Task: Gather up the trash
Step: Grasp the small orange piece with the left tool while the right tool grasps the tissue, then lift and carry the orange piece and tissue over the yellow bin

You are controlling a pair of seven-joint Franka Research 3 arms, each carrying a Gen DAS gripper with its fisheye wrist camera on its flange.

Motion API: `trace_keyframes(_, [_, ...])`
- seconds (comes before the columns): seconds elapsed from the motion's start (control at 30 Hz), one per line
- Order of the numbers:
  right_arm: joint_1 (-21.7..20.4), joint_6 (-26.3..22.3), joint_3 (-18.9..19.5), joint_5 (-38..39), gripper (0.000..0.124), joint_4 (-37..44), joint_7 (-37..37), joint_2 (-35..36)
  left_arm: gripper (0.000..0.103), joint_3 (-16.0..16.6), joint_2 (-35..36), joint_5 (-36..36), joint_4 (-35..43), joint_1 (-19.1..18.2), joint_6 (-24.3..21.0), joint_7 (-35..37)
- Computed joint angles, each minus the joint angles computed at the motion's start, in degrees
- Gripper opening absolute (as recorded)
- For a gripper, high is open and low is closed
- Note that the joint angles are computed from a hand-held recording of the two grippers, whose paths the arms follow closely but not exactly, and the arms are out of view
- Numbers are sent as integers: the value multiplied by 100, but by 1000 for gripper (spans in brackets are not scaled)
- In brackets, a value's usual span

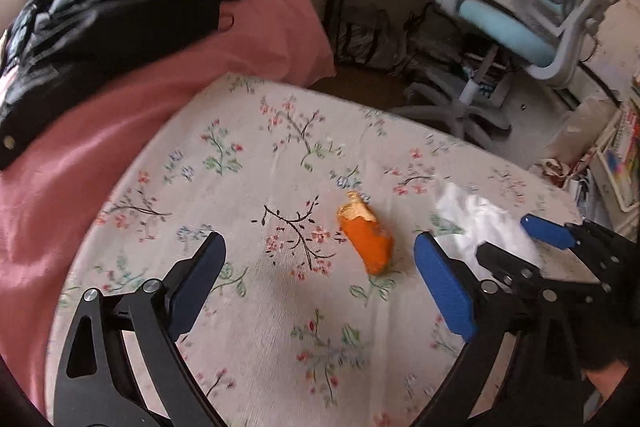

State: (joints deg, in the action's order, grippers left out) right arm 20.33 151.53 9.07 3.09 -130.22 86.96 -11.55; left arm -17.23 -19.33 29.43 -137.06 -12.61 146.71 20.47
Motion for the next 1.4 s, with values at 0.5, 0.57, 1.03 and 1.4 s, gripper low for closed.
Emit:
trace_keyframes(0.5, [397, -133, -227, 1420, 12, -1077, -850, -1367, 16, 667, -96, -1348, -337, -519, 1048, 2144])
trace_keyframes(0.57, [422, -297, -229, 1564, 12, -1331, -823, -1806, 16, 650, -410, -1620, -439, -654, 828, 2493])
trace_keyframes(1.03, [626, -953, 186, 2075, 12, -2716, 364, -4612, 16, 86, -3891, -2337, -1966, -1756, -880, 2210])
trace_keyframes(1.4, [1202, -992, 504, 1968, 12, -3204, 920, -5518, 16, -756, -5367, -2226, -2008, -2381, -2169, 980])
